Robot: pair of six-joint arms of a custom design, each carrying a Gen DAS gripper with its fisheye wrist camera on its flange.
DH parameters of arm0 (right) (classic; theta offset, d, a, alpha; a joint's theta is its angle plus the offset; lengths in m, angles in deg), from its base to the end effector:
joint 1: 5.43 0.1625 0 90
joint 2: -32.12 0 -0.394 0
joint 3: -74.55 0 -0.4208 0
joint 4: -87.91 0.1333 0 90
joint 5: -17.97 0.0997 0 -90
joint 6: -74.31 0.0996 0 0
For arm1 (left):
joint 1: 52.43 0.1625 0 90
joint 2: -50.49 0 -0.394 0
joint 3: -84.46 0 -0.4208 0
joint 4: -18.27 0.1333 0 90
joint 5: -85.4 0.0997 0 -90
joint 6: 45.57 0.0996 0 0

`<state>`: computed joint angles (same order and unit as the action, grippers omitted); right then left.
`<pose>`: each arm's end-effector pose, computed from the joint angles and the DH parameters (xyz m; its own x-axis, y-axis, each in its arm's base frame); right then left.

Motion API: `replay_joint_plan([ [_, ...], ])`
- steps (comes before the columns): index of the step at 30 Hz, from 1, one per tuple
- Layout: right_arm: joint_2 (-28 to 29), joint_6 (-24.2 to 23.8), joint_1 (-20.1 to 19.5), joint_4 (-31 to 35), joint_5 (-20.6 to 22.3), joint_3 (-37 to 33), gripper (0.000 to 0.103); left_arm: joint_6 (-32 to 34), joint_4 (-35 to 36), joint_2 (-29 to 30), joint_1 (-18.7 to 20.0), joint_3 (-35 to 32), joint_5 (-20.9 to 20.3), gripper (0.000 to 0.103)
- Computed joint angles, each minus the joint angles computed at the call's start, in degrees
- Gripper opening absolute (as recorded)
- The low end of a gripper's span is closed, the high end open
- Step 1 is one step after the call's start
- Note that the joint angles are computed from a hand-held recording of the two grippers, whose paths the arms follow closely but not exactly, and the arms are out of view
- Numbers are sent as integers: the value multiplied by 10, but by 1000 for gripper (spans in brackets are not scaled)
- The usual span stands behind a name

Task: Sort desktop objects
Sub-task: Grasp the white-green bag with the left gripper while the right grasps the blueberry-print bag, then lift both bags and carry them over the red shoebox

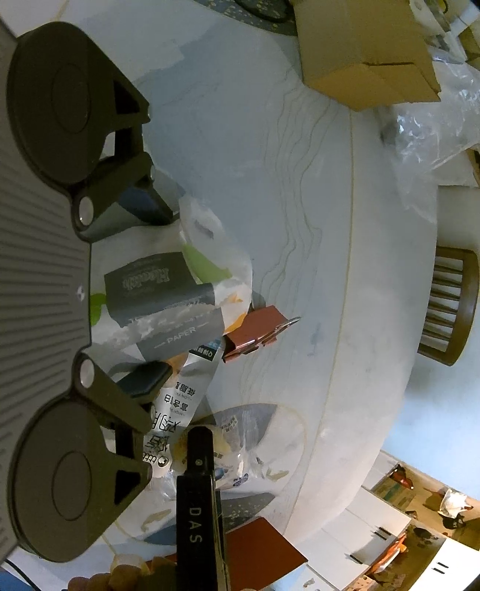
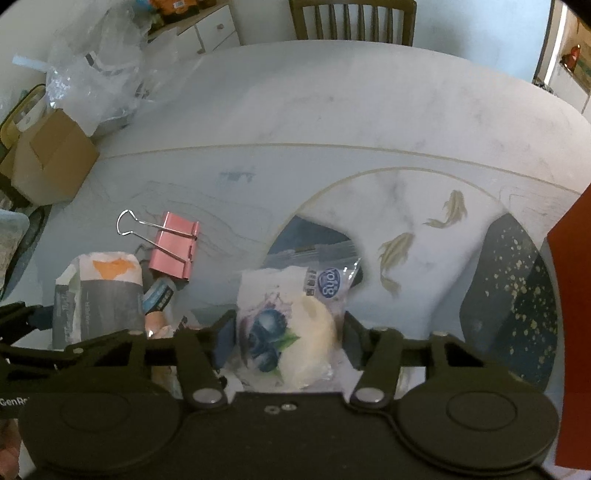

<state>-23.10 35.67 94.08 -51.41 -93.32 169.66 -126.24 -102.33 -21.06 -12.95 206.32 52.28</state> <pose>0.2050 -0.6360 0.1410 -0.6237 -0.6819 0.3821 -0.7073 0.7004 0.0957 -0.2242 -0.4654 0.1276 -0.7380 -0.4932 -0.4606 -0.0099 0.6904 -0.7234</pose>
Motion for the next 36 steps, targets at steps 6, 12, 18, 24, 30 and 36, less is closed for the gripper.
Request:
replay_joint_plan([
  [6,-1,-1,0,-7,-2,2,53,-1,1,-3,-4,0,-5,69],
  [12,-9,3,-5,-10,-4,2,52,-2,3,-6,-12,3,0,52],
  [18,-23,1,-12,-15,-1,8,51,-12,2,-7,-19,7,7,43],
  [24,-41,2,-18,-14,4,14,51,-32,18,-7,-31,6,14,39],
  [30,-63,7,-25,-3,16,19,51,-58,36,-8,-50,4,17,38],
  [36,-87,4,-28,9,25,28,51,-103,69,-5,-66,-4,11,38],
])
